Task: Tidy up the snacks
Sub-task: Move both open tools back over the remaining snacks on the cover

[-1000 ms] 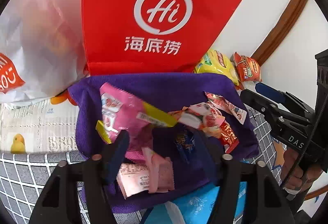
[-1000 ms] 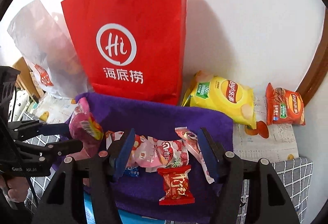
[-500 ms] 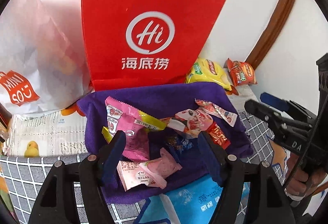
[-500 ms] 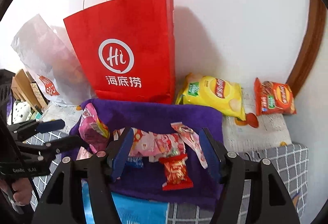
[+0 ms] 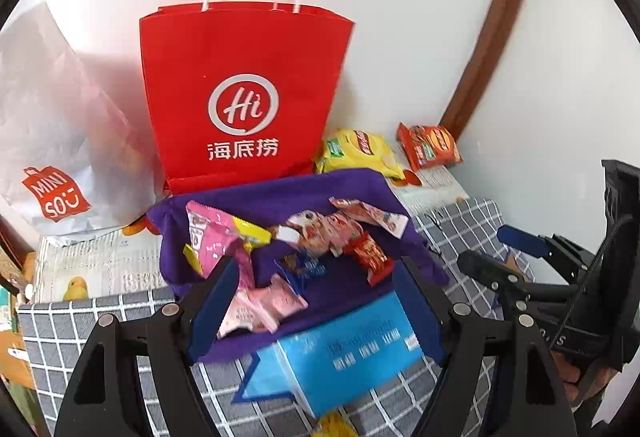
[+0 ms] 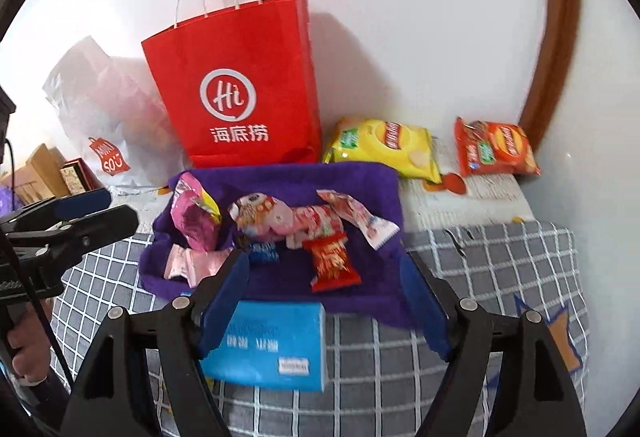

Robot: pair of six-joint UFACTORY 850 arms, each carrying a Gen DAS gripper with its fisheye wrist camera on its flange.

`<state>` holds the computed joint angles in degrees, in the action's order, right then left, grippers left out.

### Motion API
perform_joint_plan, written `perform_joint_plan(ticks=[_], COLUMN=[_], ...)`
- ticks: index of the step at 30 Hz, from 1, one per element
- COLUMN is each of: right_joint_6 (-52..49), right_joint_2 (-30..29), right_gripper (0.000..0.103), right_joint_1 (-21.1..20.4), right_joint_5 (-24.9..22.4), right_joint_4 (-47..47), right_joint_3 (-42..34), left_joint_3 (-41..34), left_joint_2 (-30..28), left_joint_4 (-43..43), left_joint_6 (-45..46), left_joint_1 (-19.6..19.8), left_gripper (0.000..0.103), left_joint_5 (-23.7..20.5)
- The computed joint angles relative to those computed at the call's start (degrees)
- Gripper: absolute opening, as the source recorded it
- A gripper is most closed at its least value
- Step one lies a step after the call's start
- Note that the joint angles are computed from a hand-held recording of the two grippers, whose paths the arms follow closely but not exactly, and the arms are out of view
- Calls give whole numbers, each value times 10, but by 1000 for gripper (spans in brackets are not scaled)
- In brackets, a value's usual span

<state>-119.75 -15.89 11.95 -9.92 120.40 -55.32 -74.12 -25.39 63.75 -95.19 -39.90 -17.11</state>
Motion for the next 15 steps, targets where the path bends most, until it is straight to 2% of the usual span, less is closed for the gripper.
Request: perform_joint_plan(ticks=[6,9,11,15], right_joint_6=[-121,-221,-227,-252], right_joint_2=[38,53,59,72], right_gripper=[77,77,77,77], right_joint_1=[-6,-1,1,14], right_joint_5=[-20,-36,-50,-60], right_joint_4=[119,221,224,253], right_joint_3=[59,91,107,139], left_joint_3=[49,82,102,128], left_joint_2=[33,54,68,83], left_joint_4=[109,168,173,120], left_joint_6=[-122,-197,-219,-203], left_joint_1=[-31,-42,-48,-52], left_gripper=[78,78,78,78], left_joint_5=[-23,-38,-51,-78])
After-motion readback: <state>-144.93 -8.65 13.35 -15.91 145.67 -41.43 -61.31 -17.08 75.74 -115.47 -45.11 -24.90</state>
